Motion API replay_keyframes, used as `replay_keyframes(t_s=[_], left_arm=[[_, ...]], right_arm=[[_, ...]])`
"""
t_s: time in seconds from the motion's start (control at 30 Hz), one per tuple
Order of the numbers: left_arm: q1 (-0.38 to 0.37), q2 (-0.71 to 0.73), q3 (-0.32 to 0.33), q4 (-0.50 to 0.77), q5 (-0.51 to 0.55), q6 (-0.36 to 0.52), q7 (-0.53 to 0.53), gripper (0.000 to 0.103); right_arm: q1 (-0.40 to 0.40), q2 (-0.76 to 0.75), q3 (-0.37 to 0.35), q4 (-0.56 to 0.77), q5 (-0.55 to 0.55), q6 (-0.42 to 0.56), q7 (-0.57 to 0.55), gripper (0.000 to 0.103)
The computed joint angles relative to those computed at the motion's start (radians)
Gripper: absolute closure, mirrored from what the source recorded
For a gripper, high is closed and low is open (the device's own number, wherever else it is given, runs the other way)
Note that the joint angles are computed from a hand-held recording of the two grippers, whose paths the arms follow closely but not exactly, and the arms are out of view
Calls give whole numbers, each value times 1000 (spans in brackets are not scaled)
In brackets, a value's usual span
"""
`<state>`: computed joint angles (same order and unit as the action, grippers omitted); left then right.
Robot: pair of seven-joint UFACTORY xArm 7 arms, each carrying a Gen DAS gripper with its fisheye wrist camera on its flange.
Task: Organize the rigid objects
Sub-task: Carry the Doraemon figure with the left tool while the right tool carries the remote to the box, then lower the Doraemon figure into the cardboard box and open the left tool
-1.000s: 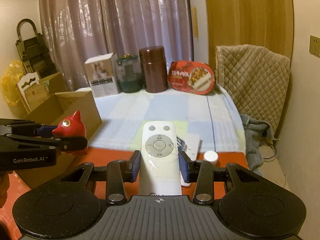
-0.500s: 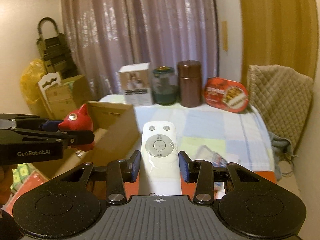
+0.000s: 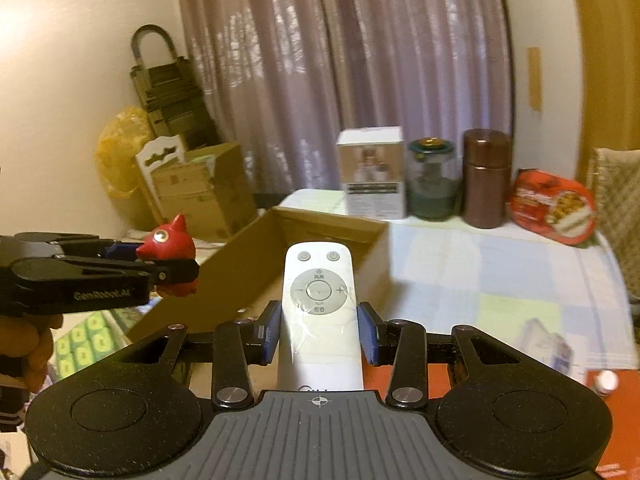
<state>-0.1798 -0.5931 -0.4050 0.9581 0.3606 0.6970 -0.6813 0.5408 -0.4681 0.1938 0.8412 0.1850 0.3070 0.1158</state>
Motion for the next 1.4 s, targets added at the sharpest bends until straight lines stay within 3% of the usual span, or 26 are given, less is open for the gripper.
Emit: replay_keyframes(t_s=[0.3, 0.7, 1.4], left_arm=[[-3, -25, 51, -98, -22, -34, 48, 63], [-4, -4, 82, -180, -44, -87, 112, 63], [-8, 49, 103, -195, -49, -104, 162, 63]], right_arm=[[11, 164, 39, 100, -8, -33, 27, 66], [-9, 336, 80, 194, -98, -50, 97, 66], [-4, 436, 83, 249, -209, -17, 156, 66]])
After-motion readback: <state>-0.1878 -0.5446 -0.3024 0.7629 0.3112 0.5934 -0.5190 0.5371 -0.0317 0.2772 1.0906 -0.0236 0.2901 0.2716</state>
